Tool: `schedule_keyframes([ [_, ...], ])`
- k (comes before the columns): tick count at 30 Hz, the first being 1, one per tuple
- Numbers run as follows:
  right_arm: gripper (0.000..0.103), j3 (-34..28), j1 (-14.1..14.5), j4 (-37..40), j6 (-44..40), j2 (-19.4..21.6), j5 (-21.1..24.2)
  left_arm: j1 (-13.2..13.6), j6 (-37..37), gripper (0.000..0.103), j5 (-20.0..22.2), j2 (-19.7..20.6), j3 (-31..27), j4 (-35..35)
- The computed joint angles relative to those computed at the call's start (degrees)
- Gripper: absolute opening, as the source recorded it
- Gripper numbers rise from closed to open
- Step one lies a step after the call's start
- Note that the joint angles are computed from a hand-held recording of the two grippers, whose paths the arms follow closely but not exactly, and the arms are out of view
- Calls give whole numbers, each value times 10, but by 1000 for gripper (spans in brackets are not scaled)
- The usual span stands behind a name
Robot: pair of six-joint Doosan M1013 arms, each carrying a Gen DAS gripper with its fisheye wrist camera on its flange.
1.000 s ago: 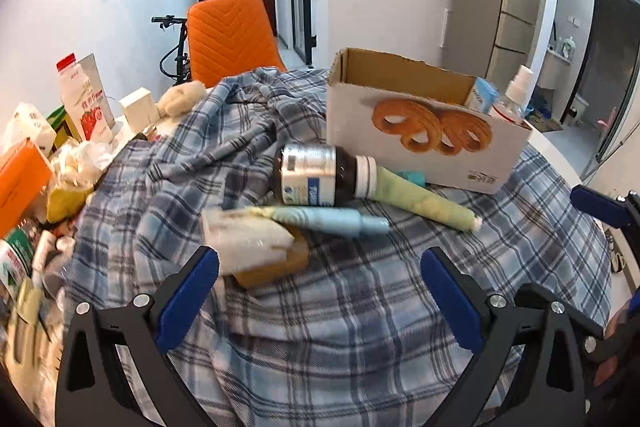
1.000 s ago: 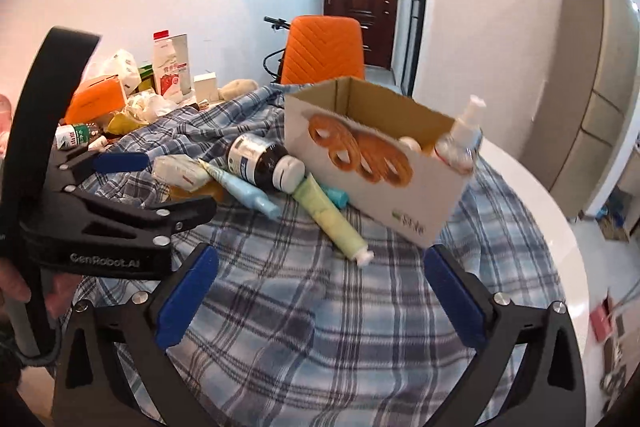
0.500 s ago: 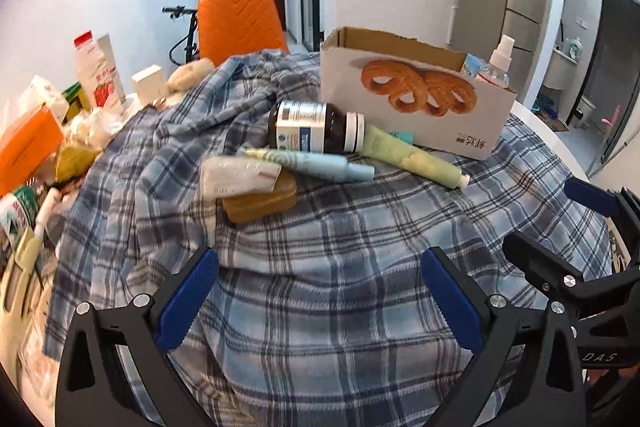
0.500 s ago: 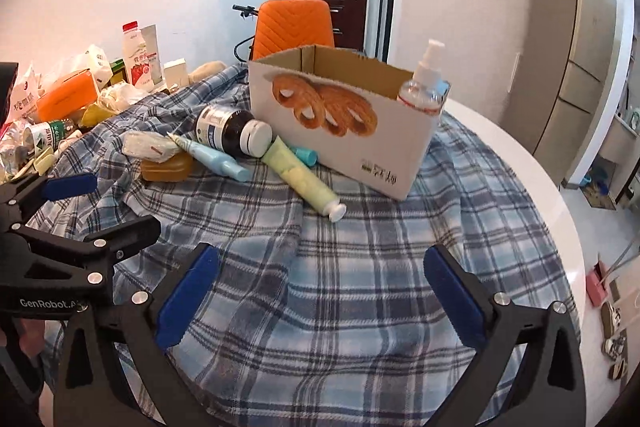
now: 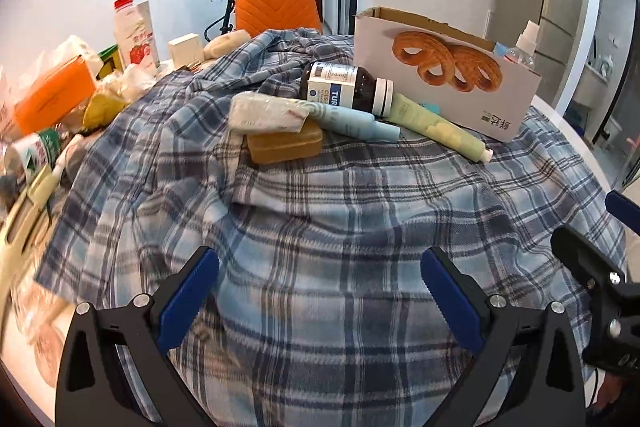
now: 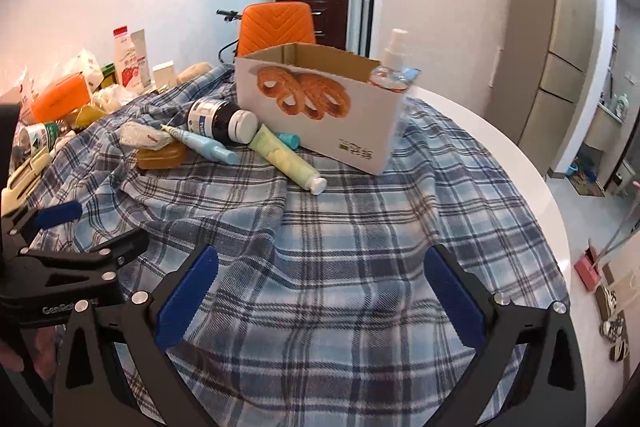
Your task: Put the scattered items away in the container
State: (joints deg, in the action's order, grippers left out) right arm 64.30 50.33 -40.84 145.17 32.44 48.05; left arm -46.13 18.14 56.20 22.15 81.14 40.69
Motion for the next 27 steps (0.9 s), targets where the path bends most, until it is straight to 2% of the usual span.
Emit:
schedule_keyframes([
  [4,103,13,0,-10,21,-8,-10,-11,-18,102,11,-7,11,25],
  [7,103,16,-2,4,22,-11,-18,-9,-15,102,8,-8,12,9],
  [11,103,51,2,-40,80,-30,-64,-14,-41,102,2,-18,26,16],
  [14,103,63,7,-74,121,-37,-59,-22,-63,102,6,-25,34,33],
  [17,103,81,13,-110,166,-46,-54,-29,-90,102,-19,-41,52,46],
  [20,103,107,15,-123,199,-59,-67,-39,-105,102,-29,-49,60,50],
  [23,103,133,14,-132,238,-72,-87,-52,-138,102,-33,-53,69,88],
  [25,103,143,13,-120,236,-76,-98,-60,-153,102,-36,-53,73,113],
  [27,103,144,16,-116,226,-75,-80,-66,-140,102,-27,-49,69,119],
])
